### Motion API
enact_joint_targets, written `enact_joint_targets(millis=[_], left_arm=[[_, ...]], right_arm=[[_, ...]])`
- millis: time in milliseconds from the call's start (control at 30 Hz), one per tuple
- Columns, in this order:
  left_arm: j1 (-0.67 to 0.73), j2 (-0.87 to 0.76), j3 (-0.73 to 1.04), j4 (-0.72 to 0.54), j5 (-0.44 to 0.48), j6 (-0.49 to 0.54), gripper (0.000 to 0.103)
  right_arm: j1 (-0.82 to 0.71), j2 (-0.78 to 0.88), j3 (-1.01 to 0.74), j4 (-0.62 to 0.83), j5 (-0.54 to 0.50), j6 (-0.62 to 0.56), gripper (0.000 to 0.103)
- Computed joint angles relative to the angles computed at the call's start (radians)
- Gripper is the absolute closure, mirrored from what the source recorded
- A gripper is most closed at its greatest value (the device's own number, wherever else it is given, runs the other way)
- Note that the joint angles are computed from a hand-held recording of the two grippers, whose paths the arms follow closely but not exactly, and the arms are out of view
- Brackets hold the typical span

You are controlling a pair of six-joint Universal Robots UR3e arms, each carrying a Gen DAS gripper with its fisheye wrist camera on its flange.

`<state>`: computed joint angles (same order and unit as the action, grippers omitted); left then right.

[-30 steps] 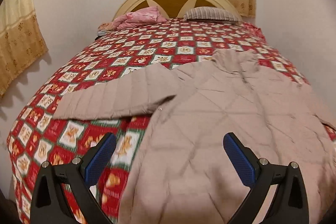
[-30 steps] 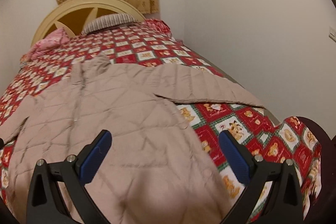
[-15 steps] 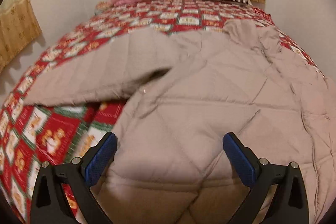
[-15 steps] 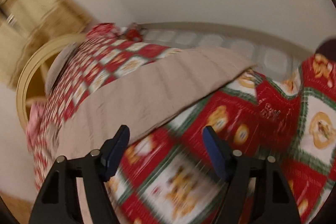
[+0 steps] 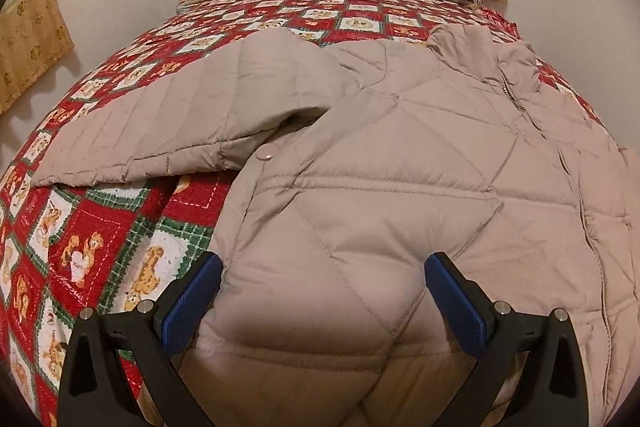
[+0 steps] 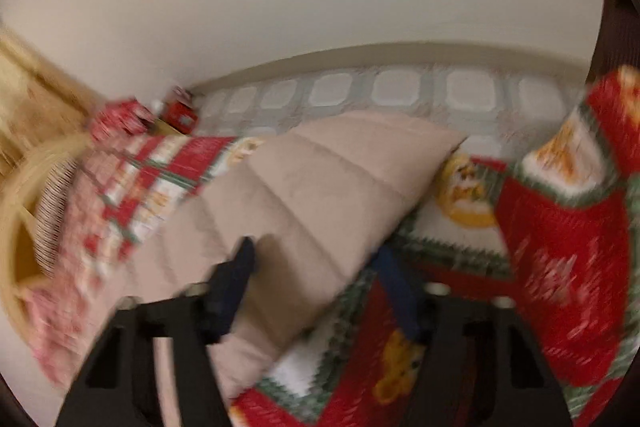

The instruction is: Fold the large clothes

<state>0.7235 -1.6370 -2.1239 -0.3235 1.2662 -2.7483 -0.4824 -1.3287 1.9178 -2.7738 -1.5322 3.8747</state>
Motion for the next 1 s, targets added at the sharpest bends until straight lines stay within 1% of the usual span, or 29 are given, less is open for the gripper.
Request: enact_joint_targets(millis=[33, 67, 100, 200, 333, 500, 600, 700, 767, 867, 1000], left_arm=[[0.0, 0.0, 0.0, -0.001, -0.001, 0.0, 0.001], [0.001, -0.001, 0.001, -0.002, -0.004, 0.0, 0.001], [0.002, -0.003, 0.002, -0.002, -0.006, 0.001, 0.001], [0.009, -0.001, 0.002, -0.009, -0.014, 0.005, 0.001], [0.009, 0.0, -0.001, -0.007, -0.016, 0.005, 0.001], [0.01, -0.001, -0.001, -0.007, -0.017, 0.004, 0.001], [0.009, 0.0, -0.001, -0.007, -0.019, 0.002, 0.001], [0.013, 0.003, -0.004, -0.009, -0.027, 0.001, 0.001], [0.017, 0.007, -0.006, -0.012, -0.034, 0.001, 0.001], [0.024, 0.009, -0.007, -0.017, -0.043, 0.004, 0.001], [0.029, 0.012, -0.007, -0.021, -0.044, 0.011, 0.001]], right_arm=[[0.015, 0.012, -0.029, 0.032, -0.038, -0.022, 0.073], [0.0, 0.008, -0.016, 0.02, -0.026, -0.047, 0.083], [-0.029, -0.008, 0.013, -0.007, 0.016, -0.076, 0.09], [-0.094, -0.071, 0.088, -0.065, 0.114, -0.172, 0.094], [-0.118, -0.186, 0.175, -0.172, 0.166, -0.242, 0.095], [-0.067, -0.269, 0.138, -0.152, 0.196, -0.285, 0.095], [0.043, -0.275, 0.044, -0.12, 0.166, -0.312, 0.095], [0.204, -0.228, -0.099, -0.083, 0.112, -0.353, 0.095], [0.346, -0.17, -0.221, -0.056, 0.06, -0.388, 0.095], [0.51, -0.035, -0.402, -0.027, 0.044, -0.416, 0.096], [0.701, 0.227, -0.728, 0.062, 0.041, -0.452, 0.096]])
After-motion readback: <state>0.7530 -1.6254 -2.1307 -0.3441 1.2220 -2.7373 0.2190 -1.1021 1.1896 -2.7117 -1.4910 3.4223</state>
